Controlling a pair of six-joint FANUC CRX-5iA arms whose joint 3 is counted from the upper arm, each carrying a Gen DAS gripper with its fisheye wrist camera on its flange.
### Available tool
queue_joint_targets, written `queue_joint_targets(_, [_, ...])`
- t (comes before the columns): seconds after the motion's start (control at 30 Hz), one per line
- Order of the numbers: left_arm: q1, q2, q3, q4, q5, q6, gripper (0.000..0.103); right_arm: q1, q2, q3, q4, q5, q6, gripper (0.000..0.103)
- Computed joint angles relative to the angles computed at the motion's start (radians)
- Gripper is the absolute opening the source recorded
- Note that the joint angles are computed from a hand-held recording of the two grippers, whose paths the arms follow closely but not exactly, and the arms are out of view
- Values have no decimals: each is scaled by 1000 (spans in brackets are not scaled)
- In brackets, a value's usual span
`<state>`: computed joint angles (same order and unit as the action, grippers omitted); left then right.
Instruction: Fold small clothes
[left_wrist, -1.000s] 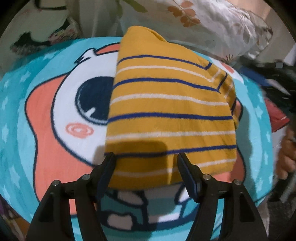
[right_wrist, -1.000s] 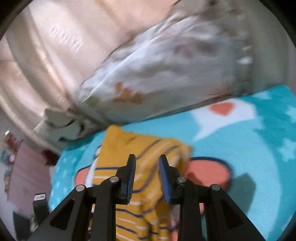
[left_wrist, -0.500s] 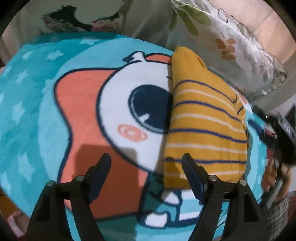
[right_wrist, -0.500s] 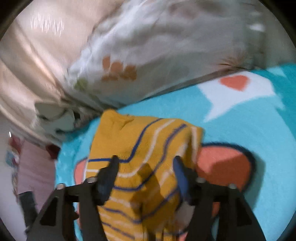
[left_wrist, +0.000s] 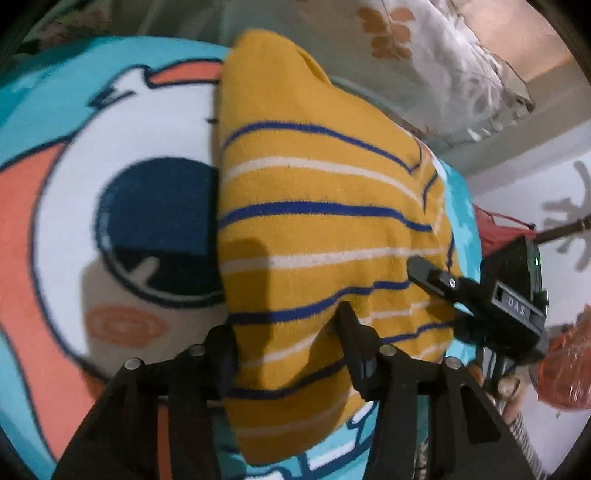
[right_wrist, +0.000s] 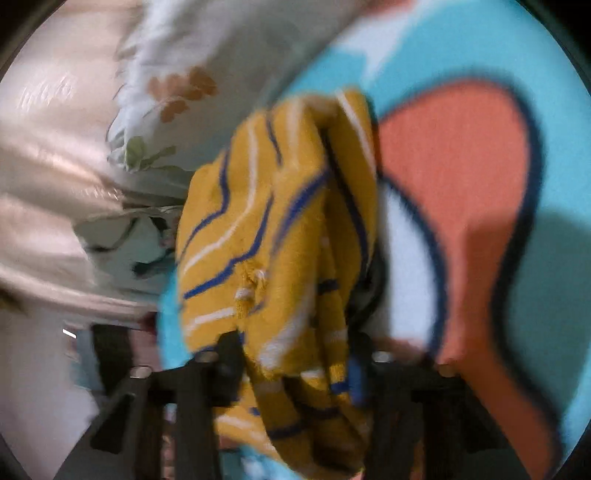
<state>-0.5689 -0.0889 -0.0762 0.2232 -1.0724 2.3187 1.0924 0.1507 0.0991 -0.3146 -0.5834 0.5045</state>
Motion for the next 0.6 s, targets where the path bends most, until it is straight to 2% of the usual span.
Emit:
queue_joint_targets(0.03, [-9, -6, 15, -12, -16, 14, 34, 4, -15, -9, -4, 10, 3, 37])
queue_joint_targets(0.1, [-25, -32, 16, -22, -30, 39, 33, 20, -51, -33, -17, 30, 31, 37])
queue_joint_targets(0.17, [-45, -53, -6, -15, -33, 48, 37, 60, -74, -52, 75, -9, -17, 38])
queue_joint_targets(0.2, [-49, -54, -8, -22, -54, 51, 39, 90, -73, -54, 165, -70, -77, 40])
queue_joint_targets(0.23, [-63, -48, 4, -51, -83, 74, 42, 112, -67, -49, 238, -134, -126, 48])
queue_joint_targets(0.27, [-77, -52, 7, -78, -100, 88, 47, 130, -68, -52, 291, -176, -166, 49])
queue_joint_targets(0.3, [-78, -63, 0, -83, -101, 89, 48, 140, -85, -72, 325, -166, -202, 49])
queue_joint_targets(0.33, [-90, -72, 15, -116, -120, 104, 50, 155, -104, -95, 384, -159, -259, 50])
queue_joint_targets(0.37, [-107, -76, 38, -157, -144, 117, 54, 180, -124, -119, 495, -170, -349, 50])
queue_joint_targets(0.4, [-146, -80, 87, -251, -193, 150, 57, 199, -133, -128, 589, -196, -410, 50])
queue_joint_targets(0.47, [-214, -77, 161, -398, -264, 210, 71, 238, -112, -87, 779, -310, -470, 50])
queue_joint_targets(0.53, [-258, -79, 202, -493, -311, 240, 75, 258, -66, -22, 884, -372, -435, 50])
queue_joint_targets(0.6, [-300, -63, 251, -582, -364, 273, 75, 253, -5, 61, 886, -349, -305, 61])
